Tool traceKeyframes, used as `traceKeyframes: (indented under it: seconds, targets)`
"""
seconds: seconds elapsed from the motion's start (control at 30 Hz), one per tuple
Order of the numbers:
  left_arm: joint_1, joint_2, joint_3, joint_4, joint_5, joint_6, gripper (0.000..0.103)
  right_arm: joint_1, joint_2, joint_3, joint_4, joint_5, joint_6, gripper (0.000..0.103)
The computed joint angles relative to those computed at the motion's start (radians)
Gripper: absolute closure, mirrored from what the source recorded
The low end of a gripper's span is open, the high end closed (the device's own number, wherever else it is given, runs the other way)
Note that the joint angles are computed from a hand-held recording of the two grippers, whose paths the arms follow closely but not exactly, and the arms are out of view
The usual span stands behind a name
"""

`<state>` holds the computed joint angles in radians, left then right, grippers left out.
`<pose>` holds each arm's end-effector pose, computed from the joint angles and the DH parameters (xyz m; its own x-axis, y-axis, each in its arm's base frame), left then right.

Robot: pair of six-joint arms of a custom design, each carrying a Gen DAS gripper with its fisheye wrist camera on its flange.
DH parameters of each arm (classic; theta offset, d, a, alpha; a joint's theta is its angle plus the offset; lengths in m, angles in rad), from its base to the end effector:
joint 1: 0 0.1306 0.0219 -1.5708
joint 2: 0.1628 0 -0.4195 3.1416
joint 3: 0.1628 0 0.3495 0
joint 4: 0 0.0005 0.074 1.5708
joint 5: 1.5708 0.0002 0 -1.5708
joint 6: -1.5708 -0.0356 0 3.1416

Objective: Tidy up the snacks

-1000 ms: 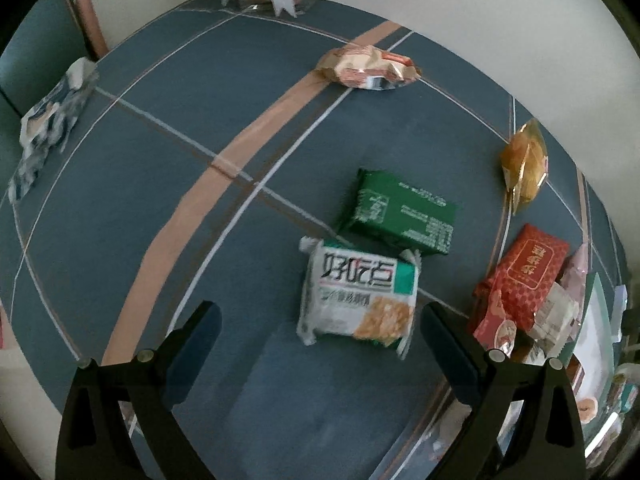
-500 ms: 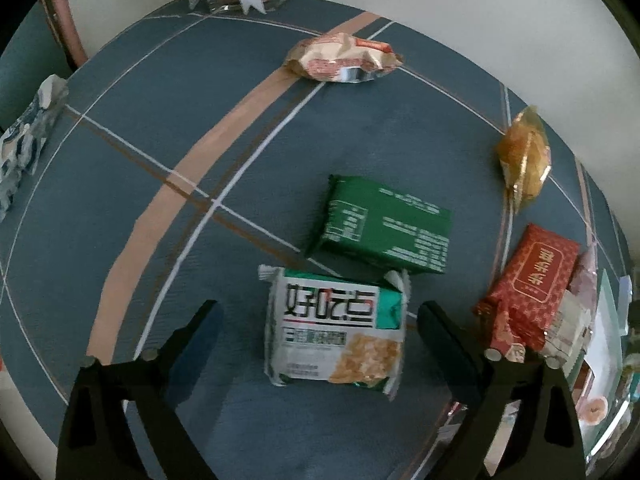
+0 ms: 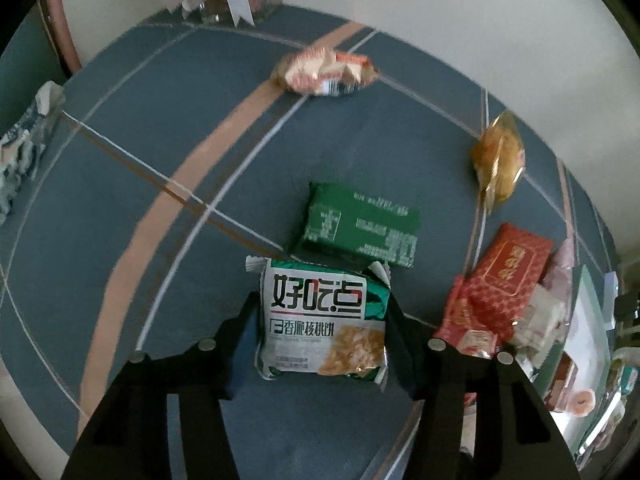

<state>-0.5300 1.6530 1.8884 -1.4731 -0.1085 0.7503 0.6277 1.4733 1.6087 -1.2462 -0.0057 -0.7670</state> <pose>0.4323 -0.2494 0.5156 -0.9183 -0.2476 -0.3089 -0.2107 0.9663 -0.1481 0.3596 0.2605 0.4981 -0.9312 0.1818 -0.3161 0.0790 0.9469 0.3118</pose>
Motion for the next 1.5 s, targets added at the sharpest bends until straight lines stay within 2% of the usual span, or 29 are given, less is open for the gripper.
traceKeyframes:
  seconds: [0.27,0.57,0.93,1.1,1.5]
  targets:
    - [-0.018,-0.03,0.075,0.012,-0.076,0.009,0.044,-0.008,-0.049,0.003,0.013,0.009,-0.015,0.051]
    - [-0.078,-0.054,0.102,0.044,-0.1,0.004,0.044,-0.041,-0.109,-0.012,-0.014,0.073,-0.054,0.051]
    - [-0.19,0.024,0.213,0.034,-0.061,-0.049,0.044,-0.216,-0.259,-0.139,-0.038,0.101,-0.17,0.051]
    - [-0.24,0.063,0.264,0.036,-0.037,-0.085,0.044,-0.308,-0.297,-0.174,-0.12,0.153,-0.208,0.051]
    - [-0.389,0.222,0.463,-0.049,-0.014,-0.223,0.044,-0.484,-0.371,-0.268,-0.166,0.133,-0.257,0.051]
